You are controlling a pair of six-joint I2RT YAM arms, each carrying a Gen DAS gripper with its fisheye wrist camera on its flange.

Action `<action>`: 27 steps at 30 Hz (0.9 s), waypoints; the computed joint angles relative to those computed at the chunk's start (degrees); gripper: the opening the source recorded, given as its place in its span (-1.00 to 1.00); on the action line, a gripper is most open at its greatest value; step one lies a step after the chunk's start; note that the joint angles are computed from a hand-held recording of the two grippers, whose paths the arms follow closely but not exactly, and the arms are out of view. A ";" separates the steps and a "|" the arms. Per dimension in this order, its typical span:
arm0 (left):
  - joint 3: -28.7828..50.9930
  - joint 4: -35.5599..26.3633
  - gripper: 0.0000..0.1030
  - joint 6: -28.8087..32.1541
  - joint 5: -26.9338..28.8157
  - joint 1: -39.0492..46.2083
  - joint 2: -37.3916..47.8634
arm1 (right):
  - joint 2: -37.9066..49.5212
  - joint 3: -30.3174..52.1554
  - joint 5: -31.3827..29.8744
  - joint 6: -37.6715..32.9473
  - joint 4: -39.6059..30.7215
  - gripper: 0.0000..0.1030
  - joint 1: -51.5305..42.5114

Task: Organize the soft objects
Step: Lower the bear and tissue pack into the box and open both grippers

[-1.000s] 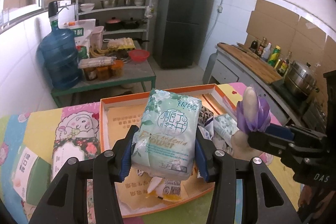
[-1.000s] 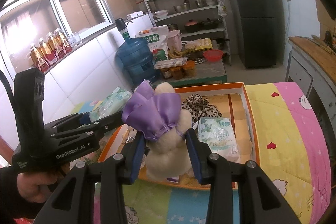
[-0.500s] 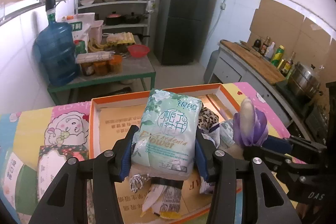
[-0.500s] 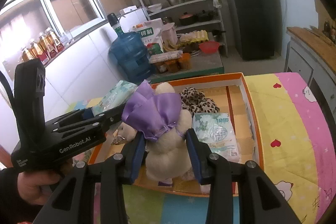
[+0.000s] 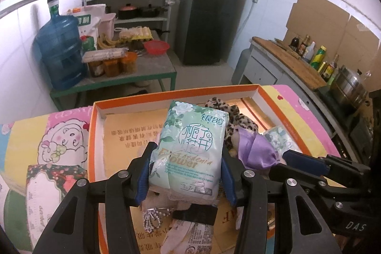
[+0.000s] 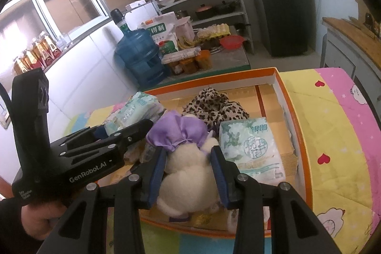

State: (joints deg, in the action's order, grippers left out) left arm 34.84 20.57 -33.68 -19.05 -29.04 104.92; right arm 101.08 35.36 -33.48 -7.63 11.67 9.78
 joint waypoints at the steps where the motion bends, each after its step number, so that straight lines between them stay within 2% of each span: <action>1: 0.14 0.29 0.00 0.16 0.38 0.15 0.52 | 0.13 0.07 0.43 0.09 0.05 -0.22 0.17; 7: 1.18 0.85 0.08 0.06 4.82 1.53 2.57 | 0.06 -0.43 1.61 0.06 0.89 -0.22 0.85; 9: 1.41 0.75 0.19 0.03 5.31 1.76 2.96 | -0.15 -0.69 1.50 0.11 0.97 -0.22 0.85; 11: 1.05 1.17 0.44 0.30 3.96 1.11 2.66 | -0.64 -0.97 1.73 0.07 0.95 -0.22 0.91; 14: -1.19 3.60 0.46 0.84 3.10 0.49 0.87 | -2.44 -1.99 2.08 0.57 0.91 -0.20 1.21; 19: -4.17 3.66 0.46 0.39 2.22 -0.29 -4.06 | -6.63 -3.89 1.91 1.52 -0.07 -0.11 0.92; 27: -10.19 0.24 0.46 -0.12 -1.40 -3.31 -15.47 | -16.98 -8.95 3.68 3.40 -2.53 -0.11 2.92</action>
State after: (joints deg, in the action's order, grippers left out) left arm 24.65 20.81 -33.80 -20.45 -32.35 89.45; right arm 84.09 26.41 -29.80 -4.22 9.14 12.70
